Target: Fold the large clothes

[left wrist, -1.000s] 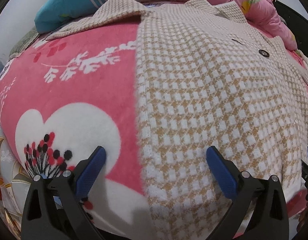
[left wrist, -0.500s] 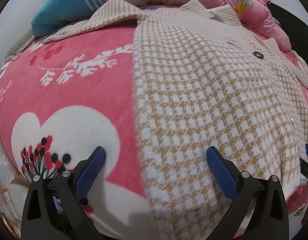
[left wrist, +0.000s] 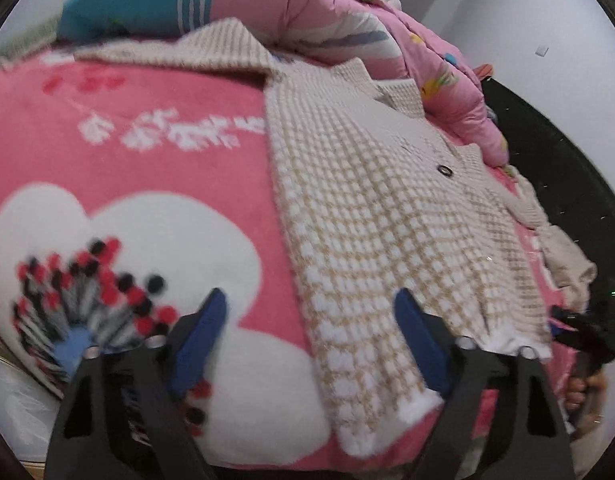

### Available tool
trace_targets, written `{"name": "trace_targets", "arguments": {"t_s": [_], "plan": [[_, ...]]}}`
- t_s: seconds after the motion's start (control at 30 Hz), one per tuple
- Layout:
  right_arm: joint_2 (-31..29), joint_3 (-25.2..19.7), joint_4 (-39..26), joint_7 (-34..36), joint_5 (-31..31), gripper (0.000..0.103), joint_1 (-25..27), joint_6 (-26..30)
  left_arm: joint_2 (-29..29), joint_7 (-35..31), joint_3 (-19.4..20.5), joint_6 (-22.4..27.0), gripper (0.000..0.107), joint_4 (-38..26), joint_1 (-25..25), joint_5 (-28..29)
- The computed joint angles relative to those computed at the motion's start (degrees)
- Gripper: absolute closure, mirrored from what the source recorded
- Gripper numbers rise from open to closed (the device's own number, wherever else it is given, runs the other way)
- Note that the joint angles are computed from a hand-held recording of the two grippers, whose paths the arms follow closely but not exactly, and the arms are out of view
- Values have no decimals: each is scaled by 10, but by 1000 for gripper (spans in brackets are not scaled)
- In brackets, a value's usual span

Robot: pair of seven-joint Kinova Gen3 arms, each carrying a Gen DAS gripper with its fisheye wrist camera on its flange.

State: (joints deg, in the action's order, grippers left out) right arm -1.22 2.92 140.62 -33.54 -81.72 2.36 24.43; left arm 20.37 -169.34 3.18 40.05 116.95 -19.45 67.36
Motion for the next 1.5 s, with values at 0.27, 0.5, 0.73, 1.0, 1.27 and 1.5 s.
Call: {"name": "trace_targets", "arguments": {"t_s": [0.27, 0.5, 0.73, 1.0, 1.27, 1.5], "plan": [[136, 17, -62, 149, -125, 61, 56, 120, 66, 93, 19, 8, 59, -79, 34, -22], [110, 23, -13, 174, -108, 84, 76, 171, 43, 75, 39, -6, 79, -51, 7, -47], [29, 8, -21, 118, -75, 97, 43, 101, -19, 187, 11, -128, 99, -37, 109, -163], [-145, -12, -34, -53, 109, 98, 9, 44, -153, 157, 12, -106, 100, 8, 66, -177], [-268, -15, 6, -231, 271, 98, 30, 112, -250, 130, -91, -8, 100, 70, 68, -238], [-193, -81, 47, -352, 332, 83, 40, 65, -224, 178, -103, -23, 95, 116, 79, -295]]}}
